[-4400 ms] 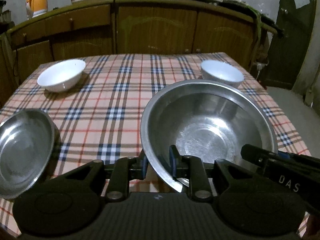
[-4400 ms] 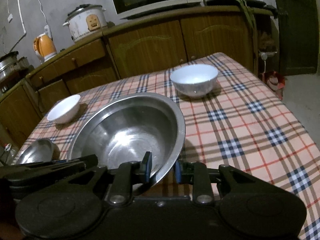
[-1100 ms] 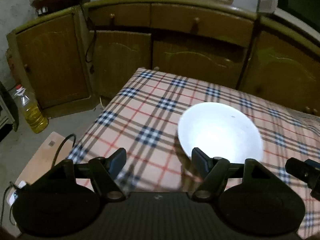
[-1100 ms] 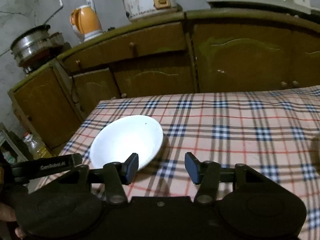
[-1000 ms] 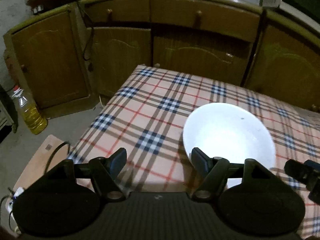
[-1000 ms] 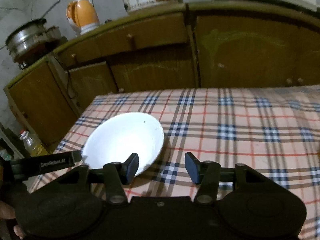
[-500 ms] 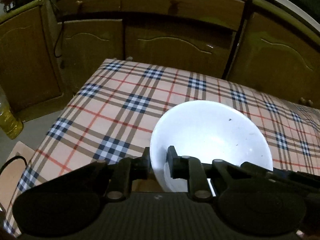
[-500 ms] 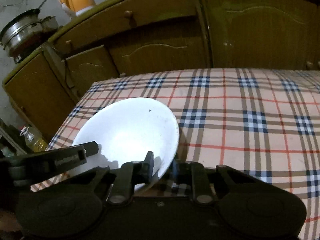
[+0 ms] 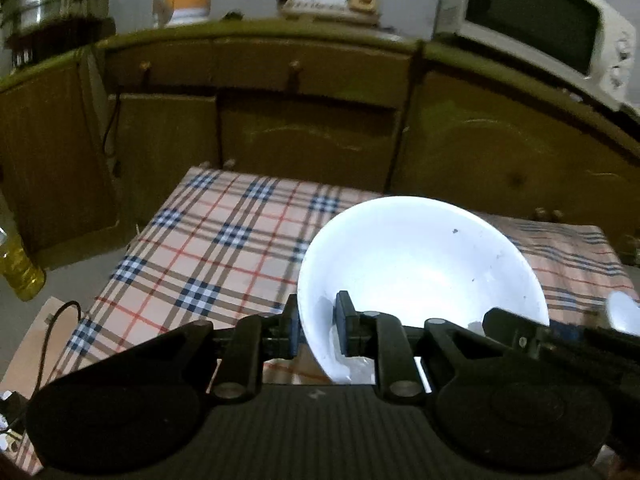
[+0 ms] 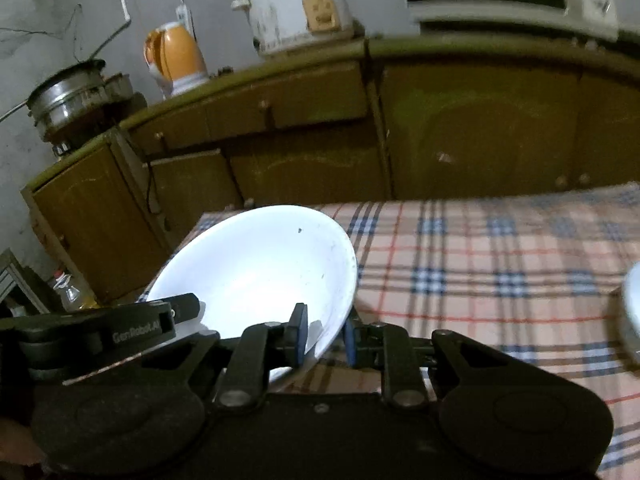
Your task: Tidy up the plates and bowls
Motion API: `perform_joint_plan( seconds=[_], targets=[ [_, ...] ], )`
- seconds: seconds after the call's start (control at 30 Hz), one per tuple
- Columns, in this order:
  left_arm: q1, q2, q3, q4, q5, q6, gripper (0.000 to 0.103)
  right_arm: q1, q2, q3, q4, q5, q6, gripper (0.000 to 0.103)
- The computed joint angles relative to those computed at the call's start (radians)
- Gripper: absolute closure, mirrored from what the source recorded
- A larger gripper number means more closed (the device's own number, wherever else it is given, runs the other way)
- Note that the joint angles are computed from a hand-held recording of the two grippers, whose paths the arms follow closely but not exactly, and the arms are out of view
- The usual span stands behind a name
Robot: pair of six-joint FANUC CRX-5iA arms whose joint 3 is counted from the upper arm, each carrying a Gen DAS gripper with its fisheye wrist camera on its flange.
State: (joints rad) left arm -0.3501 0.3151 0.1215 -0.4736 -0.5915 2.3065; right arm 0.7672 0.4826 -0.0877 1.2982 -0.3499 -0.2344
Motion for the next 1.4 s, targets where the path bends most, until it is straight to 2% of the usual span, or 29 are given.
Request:
perform_joint_plan(
  seconds=[0.37,0.67,0.97,1.4],
  targets=[
    [-0.126,-0.119,-0.058,-0.097,-0.028,0.097,0.083,0.026,-0.253,-0.248,0.161,-0.082,-0.165,0.079],
    [-0.211,-0.155,-0.088,-0.139,-0.044,0.145,0.082,0.069,-0.405,-0.400,0.165,-0.159,-0.220,0.079],
    [-0.276,-0.162,-0.098,-0.163,-0.039,0.162,0.082,0.095,-0.519,-0.521,0.179,-0.224,-0.278,0.079],
    [-0.322,-0.135,-0.098,-0.137,-0.017,0.140,0.082,0.137,-0.616,-0.634,0.144,-0.314,-0.313,0.079]
  ],
)
